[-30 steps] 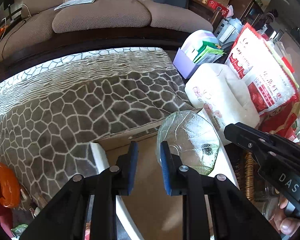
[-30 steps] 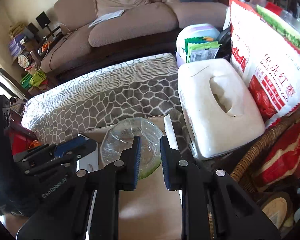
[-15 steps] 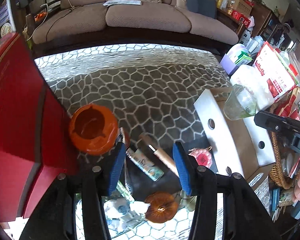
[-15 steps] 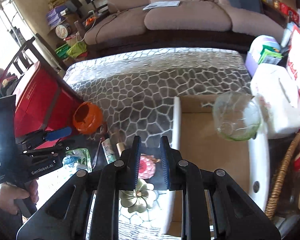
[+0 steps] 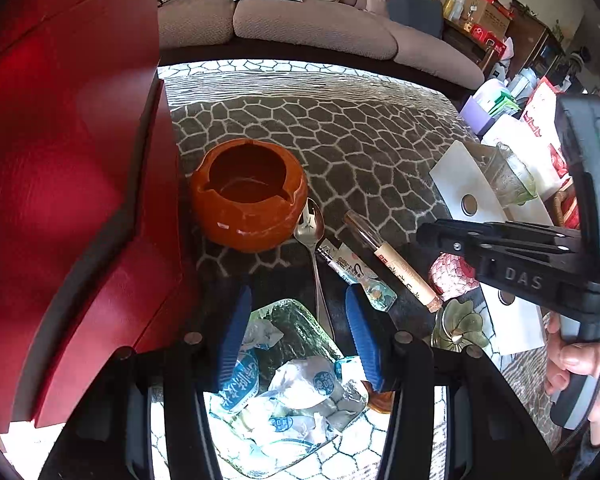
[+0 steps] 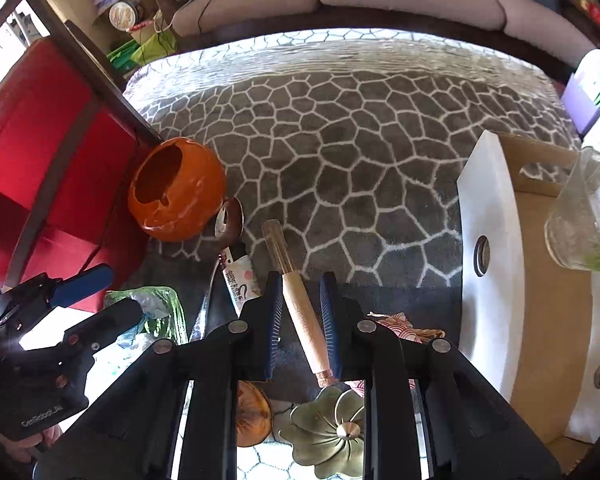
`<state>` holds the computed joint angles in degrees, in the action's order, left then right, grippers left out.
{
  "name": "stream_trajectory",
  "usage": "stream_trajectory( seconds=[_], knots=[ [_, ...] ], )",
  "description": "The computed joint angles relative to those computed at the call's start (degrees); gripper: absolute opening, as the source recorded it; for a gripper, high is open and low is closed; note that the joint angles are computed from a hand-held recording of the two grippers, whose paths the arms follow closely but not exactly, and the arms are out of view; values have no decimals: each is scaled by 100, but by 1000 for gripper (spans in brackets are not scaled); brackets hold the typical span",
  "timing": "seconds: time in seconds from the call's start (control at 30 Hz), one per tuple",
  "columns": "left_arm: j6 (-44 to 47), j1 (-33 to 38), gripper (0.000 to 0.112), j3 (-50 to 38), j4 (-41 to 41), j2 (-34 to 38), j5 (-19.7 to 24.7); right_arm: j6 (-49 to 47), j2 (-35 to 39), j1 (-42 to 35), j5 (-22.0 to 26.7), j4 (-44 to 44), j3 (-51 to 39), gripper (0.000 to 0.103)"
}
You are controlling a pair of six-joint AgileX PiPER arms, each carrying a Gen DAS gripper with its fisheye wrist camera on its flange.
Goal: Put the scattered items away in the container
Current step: 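Move the right gripper to the green glass tray of wrapped packets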
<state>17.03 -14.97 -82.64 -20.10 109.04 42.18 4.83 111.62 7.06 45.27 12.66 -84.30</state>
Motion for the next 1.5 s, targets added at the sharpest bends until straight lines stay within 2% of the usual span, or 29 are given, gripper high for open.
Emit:
stream_trajectory(
  seconds=[0.2,0.33,0.47,0.5,0.53,0.63,0.77,0.93,0.97,1.03,1.17,1.4,1.5],
  knots=[
    [755,268,49,617,-634,-293,-270,-254,237,178,-32,364,-208,20],
    [1523,529,50,1409,-1294,-788,-453,-635,225,413,-5,767,-110,21],
    [1868,692,50,2310,-1258,-1424,-764,-803,85,608,-114,1014,145,21],
    [1877,744,54,2476,-1209,-1540,-827,-831,49,647,-136,1071,210,23],
    [1925,824,55,2627,-1240,-1624,-864,-838,22,692,-150,1093,259,27],
    [1971,1139,59,2923,-1418,-1666,-987,-667,-30,841,-191,927,355,30],
    [2318,1597,59,3075,-2001,-1382,-1030,-655,15,890,-235,1078,351,30],
    [2754,1807,59,3157,-2518,-1225,-984,-758,-24,1123,-195,945,290,30],
    [2836,1807,59,3193,-2567,-1270,-969,-745,-19,1188,-164,834,243,32],
    [2997,1758,59,3234,-2606,-1352,-971,-614,64,1340,-33,480,70,49],
    [2876,1721,59,3226,-2504,-1341,-972,-367,291,1460,170,37,-230,50],
    [3049,1770,59,3099,-2832,-1134,-795,-621,484,1167,166,733,-276,54],
    [3100,1675,59,3076,-2982,-1041,-880,-1036,608,916,266,1306,-280,53]
  ],
)
